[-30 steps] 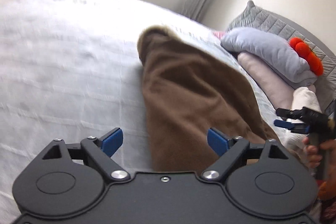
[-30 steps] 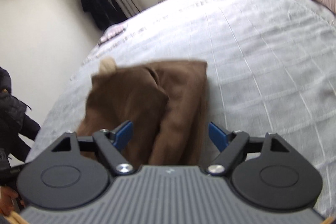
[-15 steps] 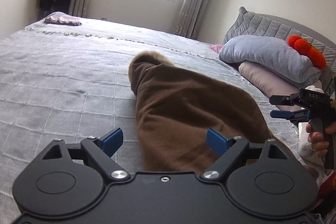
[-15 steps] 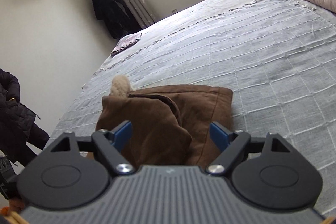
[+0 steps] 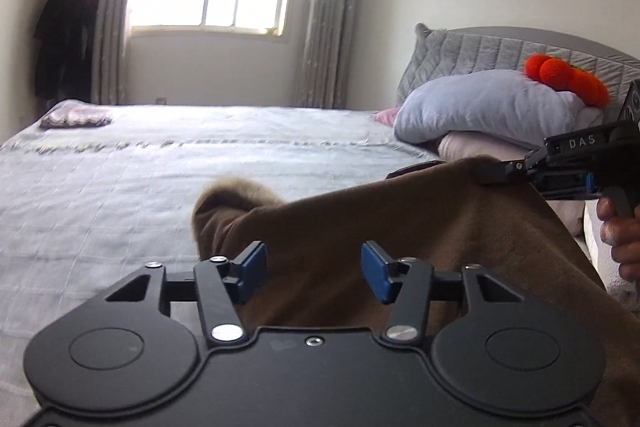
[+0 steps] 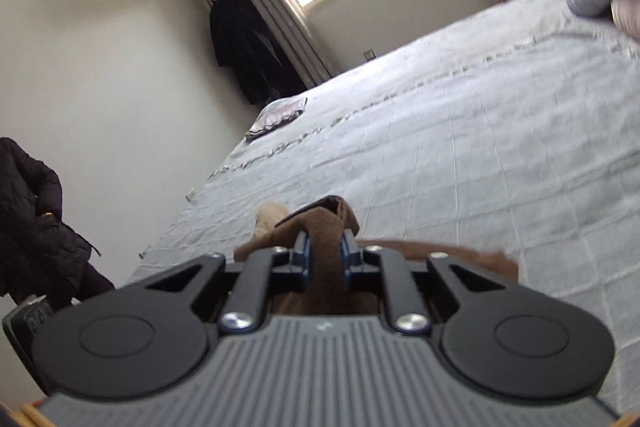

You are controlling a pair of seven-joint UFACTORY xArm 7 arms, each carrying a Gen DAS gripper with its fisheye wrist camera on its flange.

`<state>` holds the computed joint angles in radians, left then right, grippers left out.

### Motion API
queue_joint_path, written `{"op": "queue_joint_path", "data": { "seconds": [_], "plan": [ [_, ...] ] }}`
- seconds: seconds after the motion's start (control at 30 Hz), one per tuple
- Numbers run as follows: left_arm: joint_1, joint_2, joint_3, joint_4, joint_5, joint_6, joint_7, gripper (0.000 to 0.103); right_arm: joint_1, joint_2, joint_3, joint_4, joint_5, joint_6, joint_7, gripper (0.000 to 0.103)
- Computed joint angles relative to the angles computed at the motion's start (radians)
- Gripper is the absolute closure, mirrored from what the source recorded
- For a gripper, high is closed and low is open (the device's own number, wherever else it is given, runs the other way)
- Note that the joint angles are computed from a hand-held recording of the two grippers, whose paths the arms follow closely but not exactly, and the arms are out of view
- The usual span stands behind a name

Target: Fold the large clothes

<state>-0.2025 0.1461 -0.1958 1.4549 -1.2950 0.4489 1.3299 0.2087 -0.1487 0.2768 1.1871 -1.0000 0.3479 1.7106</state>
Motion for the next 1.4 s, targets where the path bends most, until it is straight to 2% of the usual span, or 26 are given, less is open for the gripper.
{"op": "queue_joint_path", "data": {
  "seconds": [0.07,0.1,0.17,0.23,0.3,0.33,0.4,0.53,0.63,0.7,0.77,0.8,0.93,1.03,1.1,1.17,1.27,1.4],
  "plan": [
    [-0.01,0.043,-0.014,0.04,-0.002,0.012,0.016,0.052,0.001,-0.005,-0.021,-0.012,0.064,0.016,-0.053,0.09],
    [-0.004,0.067,-0.035,0.055,0.032,0.01,-0.006,0.052,-0.001,-0.003,-0.03,-0.027,0.095,0.021,-0.076,0.09],
    [-0.048,0.116,-0.015,0.078,0.192,0.017,-0.126,0.052,-0.001,0.012,-0.041,-0.065,0.162,0.056,-0.122,0.09],
    [-0.07,0.135,-0.021,0.067,0.316,-0.018,-0.163,0.052,0.008,0.036,-0.042,-0.101,0.214,0.096,-0.141,0.083],
    [-0.067,0.124,-0.046,0.043,0.358,-0.064,-0.133,0.053,0.014,0.042,-0.032,-0.122,0.153,0.112,-0.064,0.078],
    [-0.056,0.12,-0.059,0.038,0.363,-0.069,-0.126,0.053,0.02,0.034,-0.026,-0.12,0.13,0.134,-0.028,0.07],
    [-0.035,0.115,-0.079,0.031,0.36,-0.074,-0.116,0.053,0.044,0.028,-0.003,-0.072,0.129,0.254,0.005,0.06],
    [-0.022,0.121,-0.091,0.042,0.378,-0.069,-0.139,0.053,0.127,0.105,0.052,0.139,0.052,0.547,0.039,0.06],
    [-0.023,0.125,-0.098,0.05,0.409,-0.076,-0.143,0.052,0.194,0.193,0.052,0.251,-0.07,0.602,0.11,0.061],
    [-0.021,0.133,-0.112,0.061,0.4,-0.113,-0.115,0.052,0.237,0.281,0.039,0.33,-0.102,0.678,0.093,0.061],
    [-0.019,0.17,-0.125,0.099,0.4,-0.18,-0.092,0.052,0.278,0.339,0.015,0.358,-0.122,0.78,0.046,0.063],
    [-0.017,0.196,-0.135,0.124,0.405,-0.213,-0.081,0.052,0.292,0.343,0.001,0.338,-0.132,0.798,0.044,0.065],
    [-0.012,0.33,-0.197,0.221,0.469,-0.38,-0.012,0.052,0.343,0.343,-0.053,0.273,-0.173,0.828,0.043,0.065],
    [-0.081,0.413,-0.13,0.292,0.58,-0.399,-0.102,0.052,0.362,0.37,-0.098,0.288,-0.14,0.838,0.023,0.062],
    [-0.13,0.456,-0.079,0.327,0.641,-0.418,-0.155,0.052,0.346,0.362,-0.13,0.255,-0.107,0.762,0.053,0.062],
    [-0.151,0.483,-0.046,0.364,0.677,-0.391,-0.219,0.052,0.331,0.343,-0.15,0.203,-0.108,0.686,0.116,0.062],
    [-0.139,0.499,-0.049,0.393,0.711,-0.349,-0.279,0.052,0.303,0.32,-0.163,0.147,-0.118,0.591,0.183,0.062],
    [-0.127,0.454,-0.063,0.327,0.77,-0.39,-0.297,0.051,0.306,0.336,-0.151,0.187,-0.084,0.631,0.121,0.062]
  ]
}}
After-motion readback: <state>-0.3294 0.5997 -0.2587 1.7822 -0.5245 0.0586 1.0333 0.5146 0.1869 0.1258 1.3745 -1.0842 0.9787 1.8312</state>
